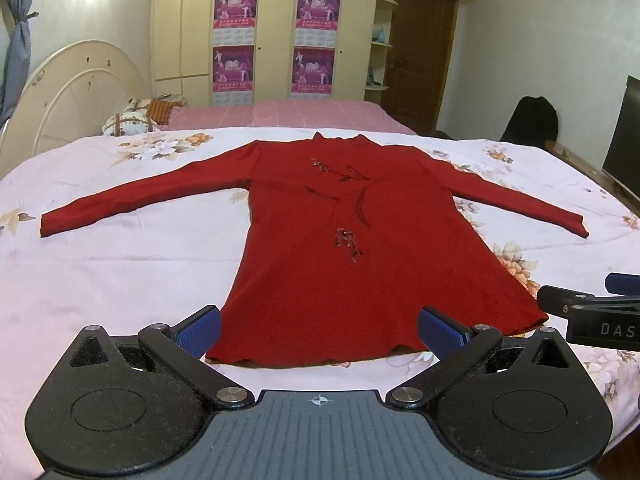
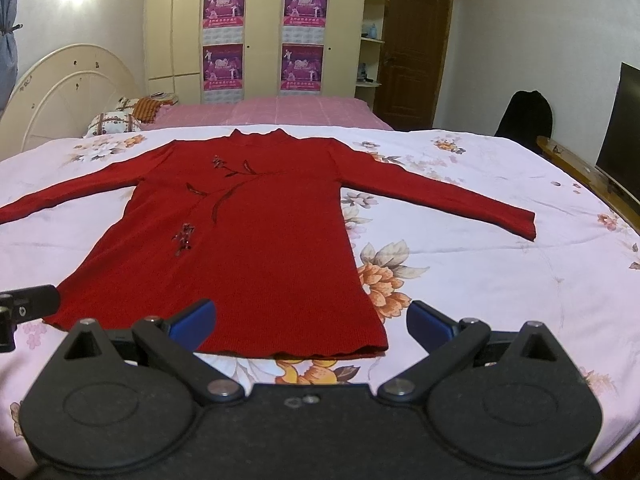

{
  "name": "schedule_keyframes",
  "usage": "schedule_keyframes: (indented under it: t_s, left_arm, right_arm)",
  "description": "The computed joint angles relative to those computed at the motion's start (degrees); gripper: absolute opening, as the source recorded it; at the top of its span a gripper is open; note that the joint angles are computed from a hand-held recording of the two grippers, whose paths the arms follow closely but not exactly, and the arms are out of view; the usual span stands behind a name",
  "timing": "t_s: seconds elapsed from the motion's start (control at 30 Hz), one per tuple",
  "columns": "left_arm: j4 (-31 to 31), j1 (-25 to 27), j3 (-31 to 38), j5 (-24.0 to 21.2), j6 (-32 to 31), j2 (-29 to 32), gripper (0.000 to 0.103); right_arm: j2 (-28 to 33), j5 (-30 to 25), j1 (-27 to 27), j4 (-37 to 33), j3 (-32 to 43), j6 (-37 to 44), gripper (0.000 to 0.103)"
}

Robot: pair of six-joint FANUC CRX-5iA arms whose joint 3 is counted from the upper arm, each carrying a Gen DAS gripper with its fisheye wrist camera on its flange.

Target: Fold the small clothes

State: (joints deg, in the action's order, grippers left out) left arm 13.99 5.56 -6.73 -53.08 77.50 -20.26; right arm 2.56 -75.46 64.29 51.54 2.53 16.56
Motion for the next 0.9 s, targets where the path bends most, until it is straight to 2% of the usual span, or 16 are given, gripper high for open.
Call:
schedule_keyframes:
  t_s: [0.07,0.13,0.27,0.43,0.53,0.63,0.73,0.9]
  left_arm:
    - [2.24,0.83,-0.05,-1.13,-0.6,0.42,0.103]
    - [10.19,3.21,-3.24,-0.11,-4.49,-0.25,0.103]
    - [14.04,2.81,-3.2,0.51,-9.0,1.7,0.103]
    - [16.07,0.12,-0.6,5.99,-13.1,7.0,0.103]
    - [15.2,-1.53,4.48,7.65,-11.79,13.31,0.103]
    - [9.79,-3.0,11.01,8.25,-4.8,18.87,0.103]
    - [3.68,-4.21,17.82,7.77,2.25,24.05,0.103]
    - [-0.41,-4.68,23.73,6.18,6.66,29.17,0.103]
  right_arm:
    - [-0.1,0.17,-0.12,-0.14,-0.13,-0.02,0.102]
    - [-0.42,0.7,-0.4,-0.59,-0.45,-0.18,0.102]
    - [-2.31,2.92,-1.61,-1.36,-2.19,-1.62,0.101]
    - [-5.14,5.11,-5.77,-1.55,-4.15,-5.87,0.1]
    - [-6.85,7.71,-9.85,-0.76,-5.85,-8.27,0.099]
    - [-7.55,9.97,-15.12,0.72,-6.82,-9.77,0.098]
    - [-7.83,14.7,-21.55,1.55,-7.96,-13.04,0.097]
    - [-6.31,25.69,-33.69,-1.23,-9.59,-21.23,0.095]
